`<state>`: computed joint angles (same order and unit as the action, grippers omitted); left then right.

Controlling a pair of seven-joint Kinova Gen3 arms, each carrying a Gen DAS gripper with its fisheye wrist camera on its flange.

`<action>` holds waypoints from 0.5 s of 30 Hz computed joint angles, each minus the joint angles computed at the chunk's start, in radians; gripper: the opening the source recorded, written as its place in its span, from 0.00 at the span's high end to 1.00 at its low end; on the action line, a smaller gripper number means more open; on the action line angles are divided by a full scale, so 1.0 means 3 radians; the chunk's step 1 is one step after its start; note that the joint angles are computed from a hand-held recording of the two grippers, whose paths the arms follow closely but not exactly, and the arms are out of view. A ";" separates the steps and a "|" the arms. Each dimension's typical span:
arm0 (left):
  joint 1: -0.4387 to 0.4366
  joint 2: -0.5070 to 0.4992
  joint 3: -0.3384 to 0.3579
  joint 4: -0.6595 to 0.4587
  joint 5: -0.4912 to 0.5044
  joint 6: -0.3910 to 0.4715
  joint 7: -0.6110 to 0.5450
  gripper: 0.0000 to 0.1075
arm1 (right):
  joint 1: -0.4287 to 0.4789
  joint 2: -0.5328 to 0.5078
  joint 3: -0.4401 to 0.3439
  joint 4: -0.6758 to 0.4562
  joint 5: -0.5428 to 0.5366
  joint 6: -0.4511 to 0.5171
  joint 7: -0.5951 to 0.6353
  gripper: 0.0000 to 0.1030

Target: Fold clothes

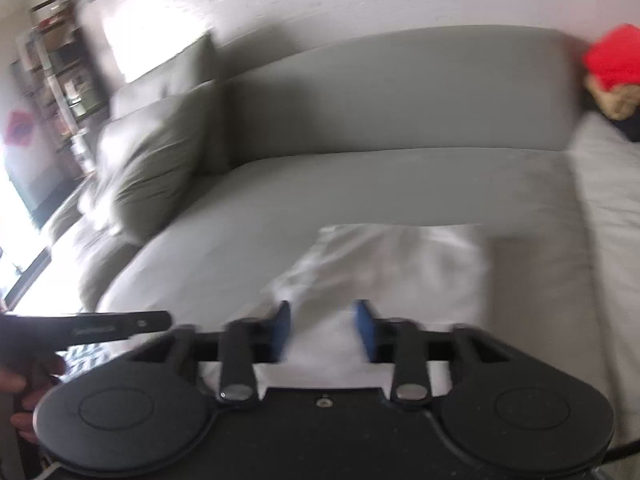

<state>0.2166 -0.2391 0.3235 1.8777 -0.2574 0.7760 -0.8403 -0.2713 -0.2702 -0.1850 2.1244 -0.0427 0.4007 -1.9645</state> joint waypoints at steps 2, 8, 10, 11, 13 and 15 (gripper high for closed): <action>0.0260 0.0176 -0.0107 -0.0037 -0.0118 -0.0160 -0.0004 0.94 | 0.0215 -0.0003 -0.0143 0.0032 0.0195 0.0057 -0.0181 0.89; 0.1131 0.1013 -0.0490 -0.0436 -0.0932 0.0351 0.0478 0.93 | 0.0183 0.0322 -0.0286 0.0087 0.0574 0.0099 -0.0242 0.89; 0.1165 0.1145 -0.0424 -0.0484 -0.1148 0.0622 0.0719 0.90 | 0.0106 0.0342 -0.0352 0.0132 0.0775 0.0221 -0.0316 0.88; 0.1089 0.1140 -0.0308 -0.0509 -0.1178 0.0758 0.0808 0.90 | 0.0074 0.0261 -0.0348 0.0216 0.0799 0.0217 -0.0315 0.89; 0.0854 0.1072 -0.0059 -0.0519 -0.1145 0.0921 0.0894 0.91 | -0.0053 0.0072 -0.0201 0.0308 0.0684 0.0286 -0.0176 0.89; 0.0732 0.0926 -0.0039 -0.0435 -0.0999 0.0869 0.0881 0.90 | -0.0185 -0.0057 0.0031 0.0313 0.0428 0.0388 0.0093 0.89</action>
<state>0.4362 0.0388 0.3117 1.7471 -0.5571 1.0367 -0.5761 -0.3267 -0.2872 -0.1756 2.2184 0.0856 0.5170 -1.9365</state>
